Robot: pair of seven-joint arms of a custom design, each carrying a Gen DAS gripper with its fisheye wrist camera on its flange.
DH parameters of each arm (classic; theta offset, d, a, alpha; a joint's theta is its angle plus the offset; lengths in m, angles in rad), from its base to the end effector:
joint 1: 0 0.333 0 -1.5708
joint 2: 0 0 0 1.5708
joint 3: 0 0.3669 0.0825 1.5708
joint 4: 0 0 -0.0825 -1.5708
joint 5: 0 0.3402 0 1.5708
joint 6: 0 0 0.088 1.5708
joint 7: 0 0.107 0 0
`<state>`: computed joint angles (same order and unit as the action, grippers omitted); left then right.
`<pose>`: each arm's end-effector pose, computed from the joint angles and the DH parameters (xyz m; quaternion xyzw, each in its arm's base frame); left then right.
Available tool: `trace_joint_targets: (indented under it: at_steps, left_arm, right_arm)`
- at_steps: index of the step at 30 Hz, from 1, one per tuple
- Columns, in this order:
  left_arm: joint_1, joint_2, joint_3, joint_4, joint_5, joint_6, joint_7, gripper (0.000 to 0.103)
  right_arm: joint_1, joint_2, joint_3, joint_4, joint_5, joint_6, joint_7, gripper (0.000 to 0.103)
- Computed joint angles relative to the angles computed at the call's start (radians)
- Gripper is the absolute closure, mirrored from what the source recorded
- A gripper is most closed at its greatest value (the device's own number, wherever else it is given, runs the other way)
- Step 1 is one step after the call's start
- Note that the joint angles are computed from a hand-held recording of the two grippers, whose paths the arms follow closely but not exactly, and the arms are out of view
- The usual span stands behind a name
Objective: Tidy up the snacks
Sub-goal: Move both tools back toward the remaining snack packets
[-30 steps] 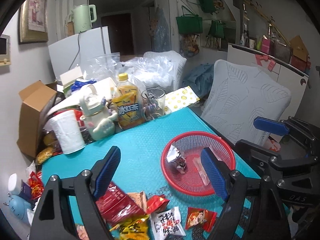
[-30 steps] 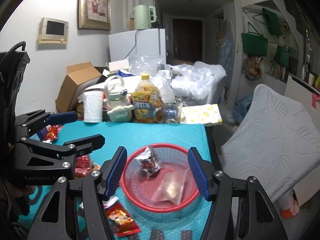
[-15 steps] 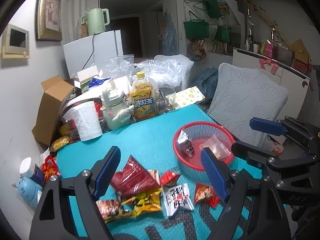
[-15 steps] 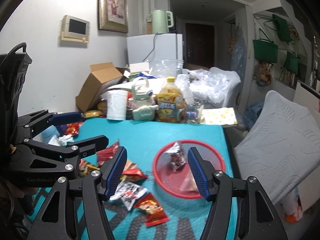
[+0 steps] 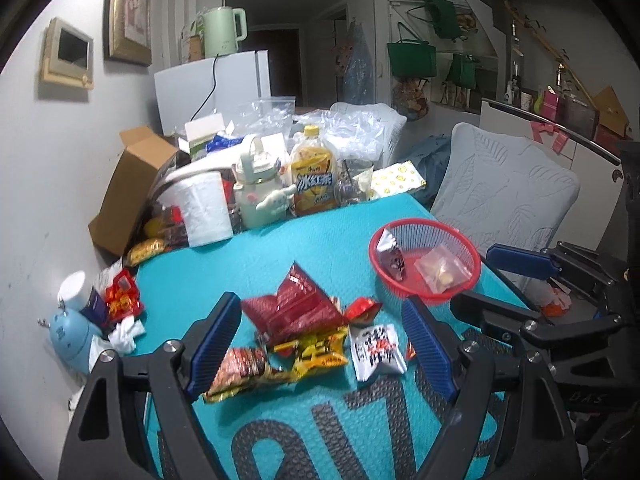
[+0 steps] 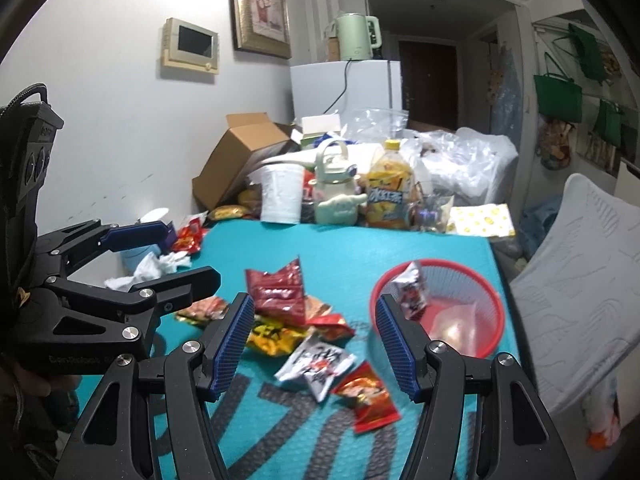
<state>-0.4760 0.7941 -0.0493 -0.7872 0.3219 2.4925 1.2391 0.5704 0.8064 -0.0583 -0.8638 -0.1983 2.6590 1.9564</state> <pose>0.7010 -0.3833 0.6143 -0.5204 0.7232 -0.3617 0.2745 0.6872 0.4217 0.5901 -0.7036 0.5223 -0.2468 0.4139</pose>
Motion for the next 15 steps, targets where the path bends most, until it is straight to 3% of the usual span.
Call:
trace_joint_targets:
  at_steps: [7, 15]
  left_arm:
    - [0.014, -0.067, -0.005, -0.165, 0.000, 0.048, -0.044, 0.021]
    - [0.031, -0.072, -0.030, -0.225, -0.020, 0.044, -0.059, 0.021]
  right_arm:
    - [0.004, -0.010, 0.018, -0.055, 0.017, 0.013, -0.009, 0.040]
    - [-0.011, -0.007, 0.046, -0.094, 0.054, -0.009, -0.033, 0.040]
